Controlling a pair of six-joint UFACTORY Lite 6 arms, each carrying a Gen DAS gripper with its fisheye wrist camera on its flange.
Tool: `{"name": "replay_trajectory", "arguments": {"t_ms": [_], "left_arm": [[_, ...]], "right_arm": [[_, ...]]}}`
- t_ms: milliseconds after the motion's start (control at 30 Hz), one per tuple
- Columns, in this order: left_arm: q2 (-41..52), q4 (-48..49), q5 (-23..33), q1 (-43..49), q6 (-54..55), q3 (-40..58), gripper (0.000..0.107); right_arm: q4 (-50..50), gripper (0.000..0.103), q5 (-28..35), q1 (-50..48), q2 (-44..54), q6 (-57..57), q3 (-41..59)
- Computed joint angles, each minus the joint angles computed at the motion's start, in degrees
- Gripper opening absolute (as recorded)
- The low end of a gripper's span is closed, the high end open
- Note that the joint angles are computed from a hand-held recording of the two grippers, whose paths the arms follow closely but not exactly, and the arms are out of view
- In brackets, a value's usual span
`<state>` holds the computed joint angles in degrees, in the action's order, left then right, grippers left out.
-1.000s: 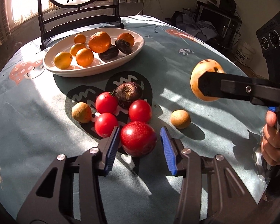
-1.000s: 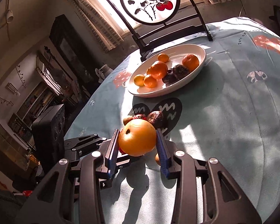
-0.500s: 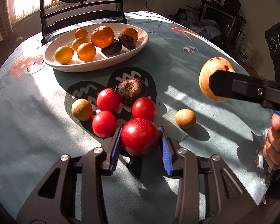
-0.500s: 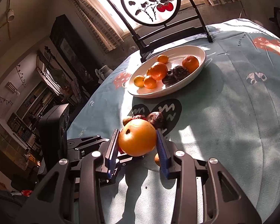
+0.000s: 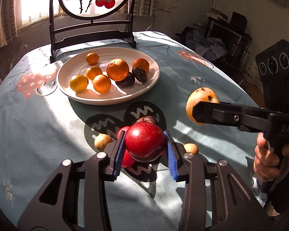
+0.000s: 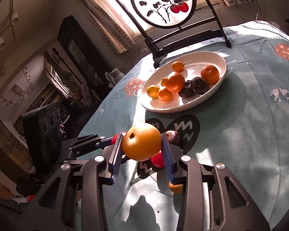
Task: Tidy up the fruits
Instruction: 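Carry both fruits onto the white plate and open both tools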
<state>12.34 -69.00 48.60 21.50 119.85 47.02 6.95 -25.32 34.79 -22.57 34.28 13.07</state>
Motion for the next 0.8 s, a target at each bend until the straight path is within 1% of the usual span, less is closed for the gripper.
{"name": "replay_trajectory", "arguments": {"t_ms": [33,100,233,267,367,500,567,633,667,700,733,800], "left_arm": [[1.1,-0.5,-0.2,-0.9,-2.5,2.6,0.039],[4.2,-1.5,-1.4,-3.0,-7.3,8.4,0.039],[13.8,-1.5,-6.7,-8.1,-18.4,23.8,0.039],[17.2,-0.7,-7.6,-9.1,-21.8,28.6,0.039],[27.9,4.1,-10.2,-12.2,-33.3,44.0,0.039],[41.0,14.5,-11.7,-15.7,-48.0,63.3,0.039],[46.3,19.3,-11.4,-16.9,-53.9,71.1,0.039],[50.0,22.6,-10.9,-17.7,-57.8,76.5,0.039],[51.1,24.0,-10.9,-18.0,-59.3,78.1,0.040],[50.9,24.1,-11.8,-18.2,-59.4,77.3,0.042],[49.5,22.6,-13.2,-18.2,-57.6,74.8,0.059],[43.8,16.0,-17.9,-18.0,-50.0,65.8,0.078]], "right_arm": [[-3.2,0.039,-0.2,-2.4,1.6,1.9,1.8],[-6.4,0.039,-0.9,-6.6,5.5,3.1,5.7],[-2.3,0.039,-0.6,-13.1,15.4,-4.3,15.6],[-3.5,0.039,-0.3,-15.1,18.7,-3.9,18.5],[-9.9,0.039,0.0,-20.0,28.5,0.3,26.7],[-12.5,0.039,2.1,-22.0,39.4,0.2,36.6],[-12.9,0.039,3.0,-22.1,42.9,-1.1,40.4],[-13.6,0.040,3.9,-22.0,45.3,-1.7,43.0],[-12.9,0.044,4.4,-21.9,45.9,-2.8,43.8],[-10.5,0.047,4.8,-21.6,46.0,-5.1,44.0],[-8.3,0.053,4.7,-21.3,45.4,-7.1,43.4],[-7.9,0.053,4.1,-21.0,43.3,-7.4,41.3]]}}
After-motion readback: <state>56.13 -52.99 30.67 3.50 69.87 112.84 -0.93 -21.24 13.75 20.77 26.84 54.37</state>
